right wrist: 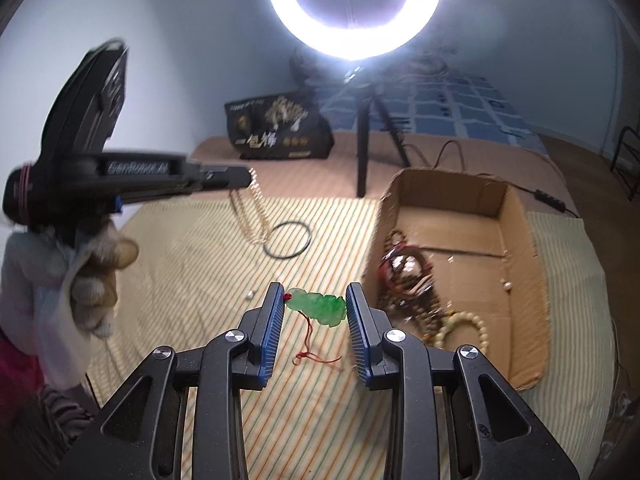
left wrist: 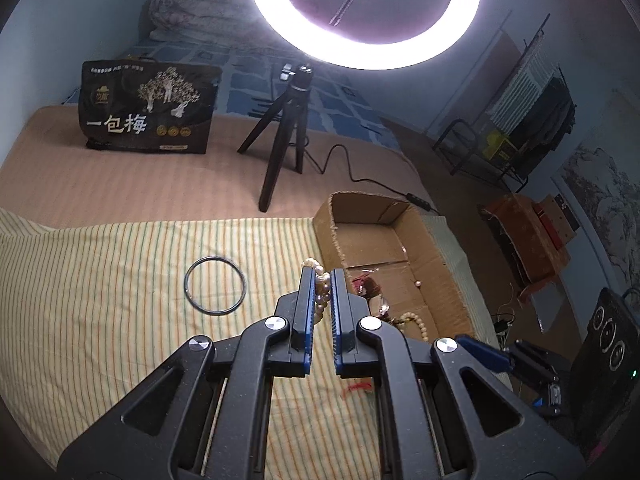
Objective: Organize jewelry
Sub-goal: 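Lift the necklace with the left tool while the right carries the pendant over the box, then open both tools to drop the necklace and jade pendant into the box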
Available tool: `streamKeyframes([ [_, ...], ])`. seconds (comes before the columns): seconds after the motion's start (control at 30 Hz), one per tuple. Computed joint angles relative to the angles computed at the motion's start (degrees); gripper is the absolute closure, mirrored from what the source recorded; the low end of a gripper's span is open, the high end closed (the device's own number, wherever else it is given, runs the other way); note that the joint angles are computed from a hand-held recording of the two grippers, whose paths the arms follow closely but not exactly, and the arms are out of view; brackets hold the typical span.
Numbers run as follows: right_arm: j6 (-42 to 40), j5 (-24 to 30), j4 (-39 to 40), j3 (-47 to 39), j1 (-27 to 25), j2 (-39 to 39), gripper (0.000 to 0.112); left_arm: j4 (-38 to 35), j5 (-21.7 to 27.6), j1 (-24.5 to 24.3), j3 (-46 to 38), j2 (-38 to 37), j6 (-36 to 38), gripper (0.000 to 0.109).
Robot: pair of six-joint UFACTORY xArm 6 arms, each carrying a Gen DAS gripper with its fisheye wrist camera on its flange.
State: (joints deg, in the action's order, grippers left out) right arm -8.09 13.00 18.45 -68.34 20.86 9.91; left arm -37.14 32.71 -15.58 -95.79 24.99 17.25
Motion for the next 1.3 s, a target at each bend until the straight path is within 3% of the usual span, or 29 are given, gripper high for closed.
streamKeyframes([
  [0.23,0.9,-2.4,1.2,0.6,-2.3,-2.4,0.083,-2.5,-0.1,-1.3,-0.4,-0.8,2.5,0.103],
  [0.53,8.9,-3.7,-6.8,-0.5,-5.9,-2.3,0.083,-4.0,0.9,-3.2,-2.7,0.5,3.8,0.103],
  [0.93,17.4,-1.4,-17.1,-4.4,-9.9,1.1,0.083,-4.1,3.5,-6.8,-8.9,5.1,3.7,0.103],
  [1.3,18.5,2.1,-18.1,-9.3,-12.0,5.1,0.083,-0.2,4.6,-8.6,-12.1,8.6,0.8,0.103],
])
